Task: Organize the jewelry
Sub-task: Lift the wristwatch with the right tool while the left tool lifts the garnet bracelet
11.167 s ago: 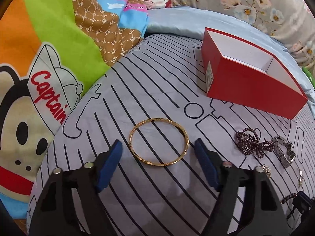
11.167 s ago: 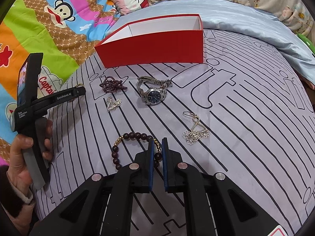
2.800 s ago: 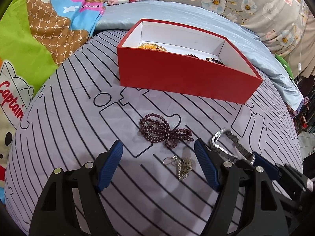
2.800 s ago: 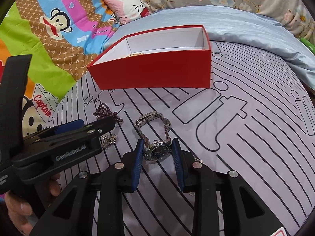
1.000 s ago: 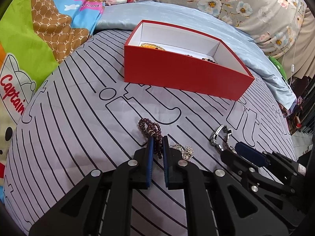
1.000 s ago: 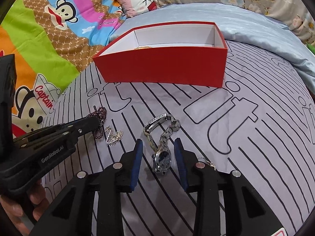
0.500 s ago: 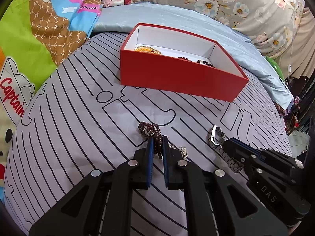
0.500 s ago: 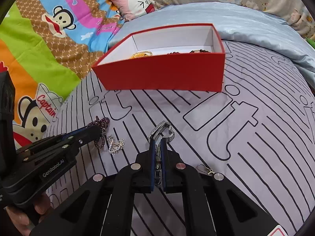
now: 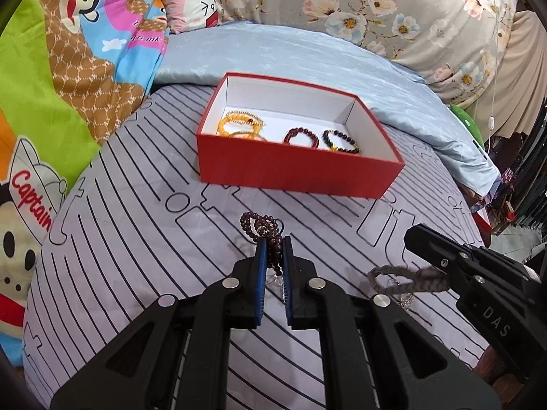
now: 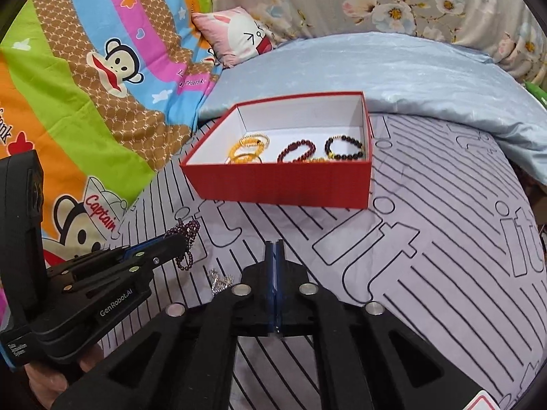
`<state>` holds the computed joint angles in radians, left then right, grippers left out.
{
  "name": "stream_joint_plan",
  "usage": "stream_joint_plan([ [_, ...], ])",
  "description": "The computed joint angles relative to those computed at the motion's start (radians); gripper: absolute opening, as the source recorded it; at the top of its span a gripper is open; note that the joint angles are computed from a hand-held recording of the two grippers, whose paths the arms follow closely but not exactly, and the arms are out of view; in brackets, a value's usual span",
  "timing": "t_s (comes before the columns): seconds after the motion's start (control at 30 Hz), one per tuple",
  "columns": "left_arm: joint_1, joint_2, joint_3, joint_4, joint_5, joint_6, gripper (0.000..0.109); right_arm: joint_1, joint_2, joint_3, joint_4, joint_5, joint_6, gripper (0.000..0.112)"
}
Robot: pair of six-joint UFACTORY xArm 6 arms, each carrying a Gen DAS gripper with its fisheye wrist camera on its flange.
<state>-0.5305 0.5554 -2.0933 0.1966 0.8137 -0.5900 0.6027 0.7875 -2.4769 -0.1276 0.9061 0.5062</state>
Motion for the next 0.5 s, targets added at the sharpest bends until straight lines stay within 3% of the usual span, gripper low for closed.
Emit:
stream_joint_plan([
  [0.2, 0.001, 0.009, -0.031, 0.011, 0.009, -0.002, 0.008, -0.002, 0.055, -0.122, -0.03, 0.055, -0.016, 0.001],
  [0.3, 0.001, -0.003, -0.008, 0.01, 0.006, -0.004, 0.008, -0.003, -0.045, 0.066, -0.024, -0.002, -0.01, 0.001],
  [0.5, -0.006, -0.015, 0.032, -0.006, 0.004, 0.002, 0.008, 0.009, -0.227, 0.427, -0.033, -0.103, 0.04, 0.028],
])
